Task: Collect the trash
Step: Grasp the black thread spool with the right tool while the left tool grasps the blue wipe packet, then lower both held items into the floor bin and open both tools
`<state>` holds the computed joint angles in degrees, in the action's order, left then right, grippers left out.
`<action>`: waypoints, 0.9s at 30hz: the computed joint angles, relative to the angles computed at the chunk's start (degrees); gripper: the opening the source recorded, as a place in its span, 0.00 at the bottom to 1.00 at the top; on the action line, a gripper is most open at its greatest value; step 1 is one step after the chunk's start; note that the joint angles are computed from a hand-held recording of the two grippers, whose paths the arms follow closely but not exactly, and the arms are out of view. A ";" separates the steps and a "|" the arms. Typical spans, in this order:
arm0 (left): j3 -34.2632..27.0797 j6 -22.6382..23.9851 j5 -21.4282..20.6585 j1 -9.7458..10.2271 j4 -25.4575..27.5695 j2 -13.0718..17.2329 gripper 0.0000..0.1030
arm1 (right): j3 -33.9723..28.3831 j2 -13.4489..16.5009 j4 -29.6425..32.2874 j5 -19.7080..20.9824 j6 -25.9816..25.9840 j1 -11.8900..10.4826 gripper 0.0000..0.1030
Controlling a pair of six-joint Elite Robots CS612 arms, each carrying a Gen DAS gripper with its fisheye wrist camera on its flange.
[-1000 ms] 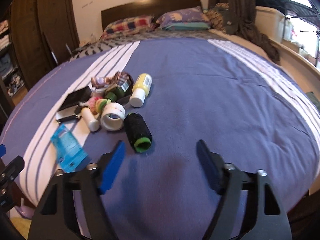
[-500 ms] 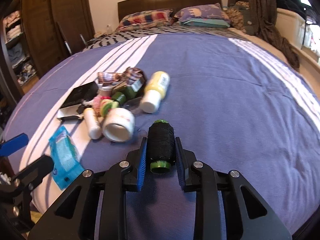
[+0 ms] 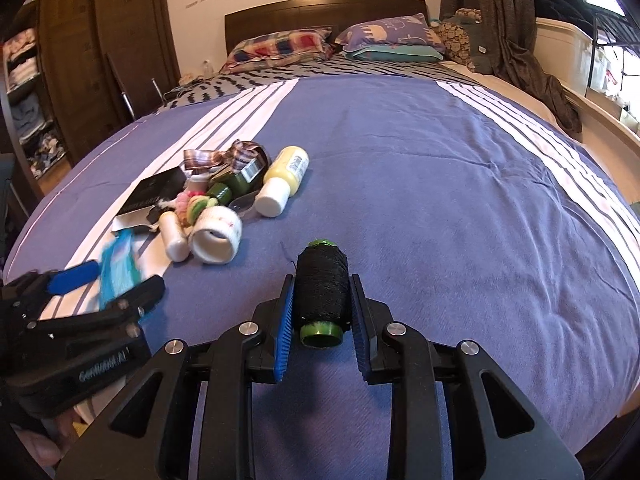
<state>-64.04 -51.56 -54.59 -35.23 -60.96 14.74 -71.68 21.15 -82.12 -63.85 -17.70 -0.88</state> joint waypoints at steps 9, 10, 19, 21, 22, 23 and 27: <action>-6.95 3.61 -2.83 -0.23 -0.40 2.95 0.37 | -4.30 1.26 2.31 0.98 -0.39 0.00 0.26; -8.10 4.09 -3.33 -0.31 -0.84 3.49 0.37 | -4.77 1.42 2.60 1.09 -0.51 0.01 0.26; -16.65 6.01 -0.72 -3.00 0.11 5.90 0.37 | -12.70 3.72 6.43 1.23 -1.33 -0.48 0.26; -18.02 5.95 0.23 -3.65 0.90 6.02 0.37 | -14.55 4.04 7.19 1.35 -1.25 -0.76 0.26; -18.72 6.01 0.60 -4.03 1.21 6.10 0.37 | -15.62 4.26 7.50 1.47 -1.22 -0.97 0.26; -19.29 6.05 0.92 -4.36 1.52 6.16 0.37 | -16.34 4.40 7.64 1.59 -1.11 -1.13 0.26; -22.12 6.51 3.33 -6.28 3.54 6.55 0.37 | -19.62 4.97 9.31 2.67 -0.41 -2.07 0.26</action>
<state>-86.15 -45.06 -51.26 -41.51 -57.42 21.29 -91.30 26.11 -72.81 -61.18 -18.11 -2.95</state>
